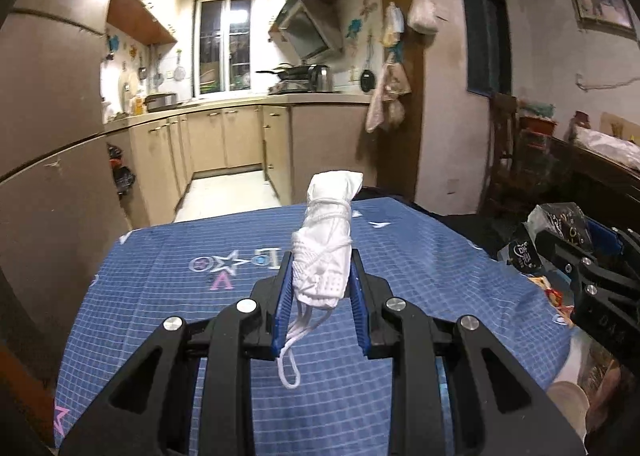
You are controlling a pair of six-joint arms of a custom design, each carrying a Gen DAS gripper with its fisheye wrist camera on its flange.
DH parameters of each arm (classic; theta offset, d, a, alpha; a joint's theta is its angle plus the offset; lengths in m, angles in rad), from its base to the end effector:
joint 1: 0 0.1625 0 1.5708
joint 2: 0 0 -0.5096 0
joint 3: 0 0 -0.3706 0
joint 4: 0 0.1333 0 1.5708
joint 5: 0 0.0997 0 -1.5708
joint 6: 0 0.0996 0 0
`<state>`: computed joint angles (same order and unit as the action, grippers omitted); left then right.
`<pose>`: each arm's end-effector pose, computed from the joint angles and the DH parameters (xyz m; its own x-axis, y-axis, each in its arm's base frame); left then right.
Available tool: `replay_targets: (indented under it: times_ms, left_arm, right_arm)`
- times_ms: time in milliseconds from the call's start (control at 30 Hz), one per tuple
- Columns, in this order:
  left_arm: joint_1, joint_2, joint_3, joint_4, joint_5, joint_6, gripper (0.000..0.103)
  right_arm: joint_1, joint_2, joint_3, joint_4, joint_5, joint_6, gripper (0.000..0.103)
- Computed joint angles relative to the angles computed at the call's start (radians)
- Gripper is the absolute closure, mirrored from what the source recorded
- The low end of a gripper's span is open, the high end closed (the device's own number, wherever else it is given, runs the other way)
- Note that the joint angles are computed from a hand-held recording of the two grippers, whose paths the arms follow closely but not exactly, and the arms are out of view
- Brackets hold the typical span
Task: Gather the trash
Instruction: 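Carry the white cloth and black packet over the white bucket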
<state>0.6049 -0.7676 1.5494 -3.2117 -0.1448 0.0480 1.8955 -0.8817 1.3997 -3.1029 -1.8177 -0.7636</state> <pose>-0.4486 -0.5920 0.3214 -0.6718 -0.2893 -0.6819 0.5701 0.3857 -0.7254 0.3523 -0.7051 0.4059 -0.5951 -0.4277 0.6804 -0.8031 0.2838 -0.5240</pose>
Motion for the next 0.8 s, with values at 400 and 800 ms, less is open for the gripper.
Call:
replay_targets:
  times_ms: [400,800]
  left_arm:
    - [-0.026,0.094,-0.071,0.171,-0.148,-0.091,0.078]
    - [-0.036,0.260,-0.236,0.341,-0.357,-0.110,0.078]
  right_arm:
    - [-0.116,-0.169,0.106,-0.006,-0.058,0.013,0.042]
    - [-0.319,-0.321,0.181,0.012,-0.110,0.010,0.042]
